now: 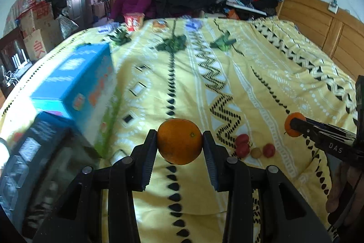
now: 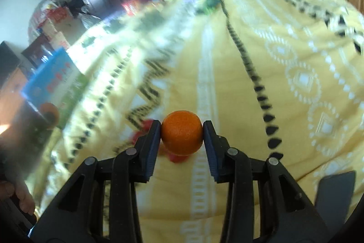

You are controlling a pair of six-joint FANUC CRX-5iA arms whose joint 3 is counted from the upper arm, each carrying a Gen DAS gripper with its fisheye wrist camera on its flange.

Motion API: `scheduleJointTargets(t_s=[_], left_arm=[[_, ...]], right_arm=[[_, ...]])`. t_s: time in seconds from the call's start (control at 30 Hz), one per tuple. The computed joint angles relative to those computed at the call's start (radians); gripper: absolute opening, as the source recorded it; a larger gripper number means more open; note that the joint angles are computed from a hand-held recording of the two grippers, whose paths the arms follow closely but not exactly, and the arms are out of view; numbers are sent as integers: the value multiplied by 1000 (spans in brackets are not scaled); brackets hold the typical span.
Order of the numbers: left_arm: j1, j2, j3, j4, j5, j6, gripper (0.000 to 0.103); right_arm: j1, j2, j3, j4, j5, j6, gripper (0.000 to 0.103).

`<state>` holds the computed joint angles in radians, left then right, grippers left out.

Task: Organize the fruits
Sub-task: 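Carry both tangerines to the steel bowl and open both tools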

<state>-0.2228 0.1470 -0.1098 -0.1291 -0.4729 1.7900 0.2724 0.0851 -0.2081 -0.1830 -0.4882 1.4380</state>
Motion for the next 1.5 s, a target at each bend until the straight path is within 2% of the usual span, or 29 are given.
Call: scheduleJointTargets(t_s=[0.13, 0.27, 0.43, 0.57, 0.73, 0.93, 1.0, 1.27, 1.5], left_arm=[[82, -139, -89, 17, 14, 3, 41], [208, -281, -175, 39, 13, -9, 41], [427, -437, -278, 90, -10, -67, 41], [604, -499, -343, 131, -44, -129, 41], [743, -503, -402, 156, -80, -202, 41], [819, -442, -425, 176, -131, -261, 41], [847, -429, -446, 222, -134, -313, 41], [892, -407, -473, 304, -128, -402, 41], [902, -401, -478, 320, -130, -418, 42]], right_arm=[[78, -57, 17, -5, 13, 19, 38], [172, -84, 73, -40, -2, 68, 38], [304, -66, 175, -64, -39, 113, 38], [416, -6, 279, -86, -84, 151, 38], [530, 107, 429, -137, -181, 202, 38], [616, 235, 560, -135, -300, 204, 38], [627, 269, 592, -132, -338, 192, 38], [655, 328, 649, -93, -399, 154, 38], [673, 352, 674, -68, -417, 126, 38]])
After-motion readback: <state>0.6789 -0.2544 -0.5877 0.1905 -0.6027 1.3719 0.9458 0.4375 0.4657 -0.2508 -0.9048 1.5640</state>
